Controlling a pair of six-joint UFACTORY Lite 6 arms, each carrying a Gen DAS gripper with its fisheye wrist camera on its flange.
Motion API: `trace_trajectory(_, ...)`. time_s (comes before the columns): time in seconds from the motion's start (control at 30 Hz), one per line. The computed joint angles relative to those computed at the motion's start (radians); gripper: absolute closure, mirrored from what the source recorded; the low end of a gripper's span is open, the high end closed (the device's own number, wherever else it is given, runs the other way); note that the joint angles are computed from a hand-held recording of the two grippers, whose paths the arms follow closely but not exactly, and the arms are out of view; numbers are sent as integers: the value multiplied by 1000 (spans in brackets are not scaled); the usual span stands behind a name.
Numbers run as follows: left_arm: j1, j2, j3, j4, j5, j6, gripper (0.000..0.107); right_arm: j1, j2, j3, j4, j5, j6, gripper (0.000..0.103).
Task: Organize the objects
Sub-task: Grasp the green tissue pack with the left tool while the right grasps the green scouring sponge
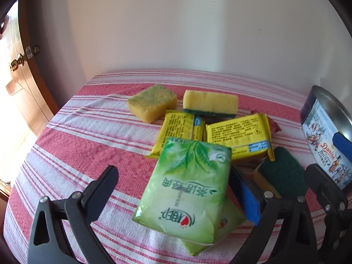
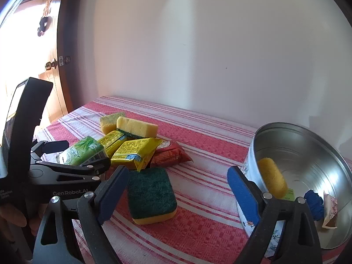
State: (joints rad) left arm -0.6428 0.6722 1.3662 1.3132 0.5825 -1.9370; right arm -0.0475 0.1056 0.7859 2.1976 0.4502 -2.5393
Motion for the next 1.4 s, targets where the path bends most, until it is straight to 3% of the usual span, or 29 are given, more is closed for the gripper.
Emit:
trace_trajectory(0.07,11,-11,-15,1,-19,-12,14,2,14,22,-86,-20,79,10)
trace_trajectory(0.13,32,-33,-47,39,-80,-62,34,17,41,54,-164,-45,152,10)
trace_trajectory(0.2,56,-49,-72,77,-151,-112,45,33,67,81,-227,-69,215,10)
trace_trajectory(0.4,53,-84,-111,186,-150,-234,55,90,173,192,-492,-138,478,12)
trace_trajectory(0.47,53,-110,-141,267,-152,-318,56,107,207,228,-622,-155,602,27)
trace_trajectory(0.5,48,-123,-154,298,-137,-352,56,108,222,246,-700,-151,675,43)
trace_trajectory(0.53,52,-131,-168,346,-126,-397,56,104,239,261,-735,-125,706,45)
trace_trajectory(0.7,39,-239,-296,604,-21,-693,56,49,203,212,-589,-45,570,46)
trace_trajectory(0.8,33,-278,-343,651,54,-773,56,-26,129,109,-388,103,365,46)
trace_trajectory(0.93,48,-288,-366,706,63,-858,56,-74,40,-1,-234,194,211,46)
trace_trajectory(1.4,-97,-156,-229,602,224,-683,56,-205,-127,-164,-69,322,2,46)
